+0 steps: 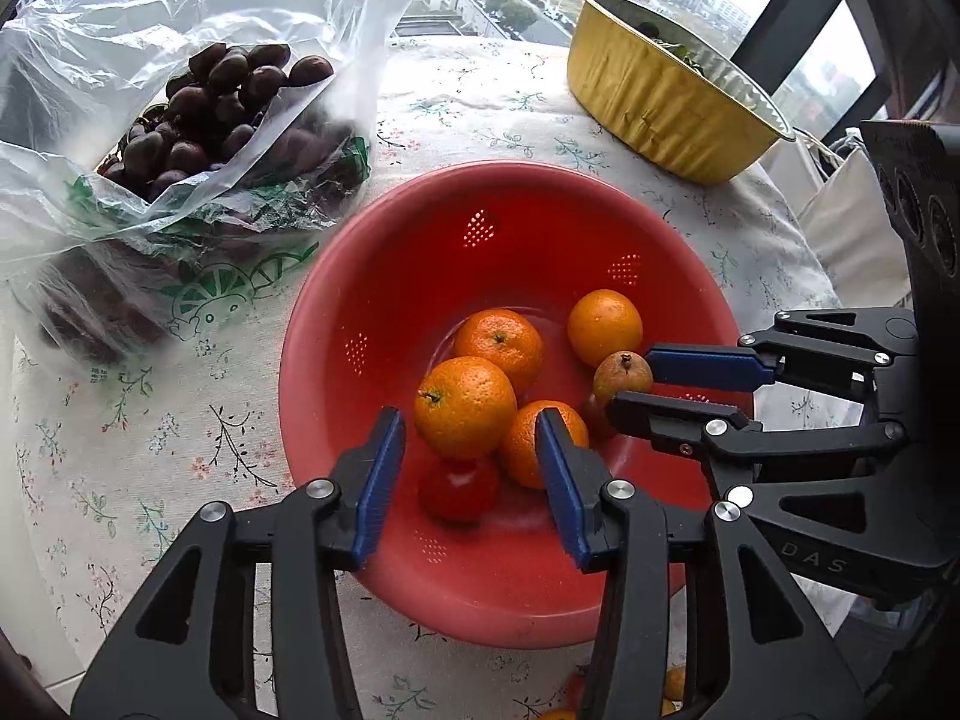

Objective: Organize fruits
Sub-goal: 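Carry the orange and brown fruit into the red colander and release both, then move both open grippers back to the fruit pile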

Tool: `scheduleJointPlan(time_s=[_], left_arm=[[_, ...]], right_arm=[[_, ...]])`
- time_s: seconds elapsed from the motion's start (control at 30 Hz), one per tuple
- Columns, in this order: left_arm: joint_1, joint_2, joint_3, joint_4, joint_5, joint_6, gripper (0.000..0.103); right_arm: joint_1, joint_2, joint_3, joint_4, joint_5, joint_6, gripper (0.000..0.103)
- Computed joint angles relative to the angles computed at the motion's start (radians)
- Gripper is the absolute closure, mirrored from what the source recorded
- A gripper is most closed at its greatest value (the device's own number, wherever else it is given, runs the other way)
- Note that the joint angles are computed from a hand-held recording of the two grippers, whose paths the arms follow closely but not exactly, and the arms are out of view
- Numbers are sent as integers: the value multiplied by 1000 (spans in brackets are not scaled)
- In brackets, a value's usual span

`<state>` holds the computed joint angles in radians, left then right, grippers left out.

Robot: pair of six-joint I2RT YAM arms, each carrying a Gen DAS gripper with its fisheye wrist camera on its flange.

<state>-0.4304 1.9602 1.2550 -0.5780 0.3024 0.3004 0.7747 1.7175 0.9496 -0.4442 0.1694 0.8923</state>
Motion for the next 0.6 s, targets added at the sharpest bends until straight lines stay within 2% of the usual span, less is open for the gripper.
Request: scheduleJointPlan(time_s=[0.13, 0.2, 0.37, 0.47, 0.6], left_arm=[[21, -73, -46, -1, 15, -4, 41], [30, -114, -70, -7, 18, -2, 38], [65, -235, -162, -23, 39, 10, 26], [97, -312, -240, -39, 48, 31, 16], [138, -402, -367, -61, 31, 84, 15]], right_arm=[[14, -12, -1, -12, 15, 14, 70], [26, -23, -5, -20, 29, 27, 61], [96, -87, -17, -79, 86, 102, 58], [173, -151, -36, -120, 143, 201, 46], [308, -220, -85, -152, 181, 424, 33]])
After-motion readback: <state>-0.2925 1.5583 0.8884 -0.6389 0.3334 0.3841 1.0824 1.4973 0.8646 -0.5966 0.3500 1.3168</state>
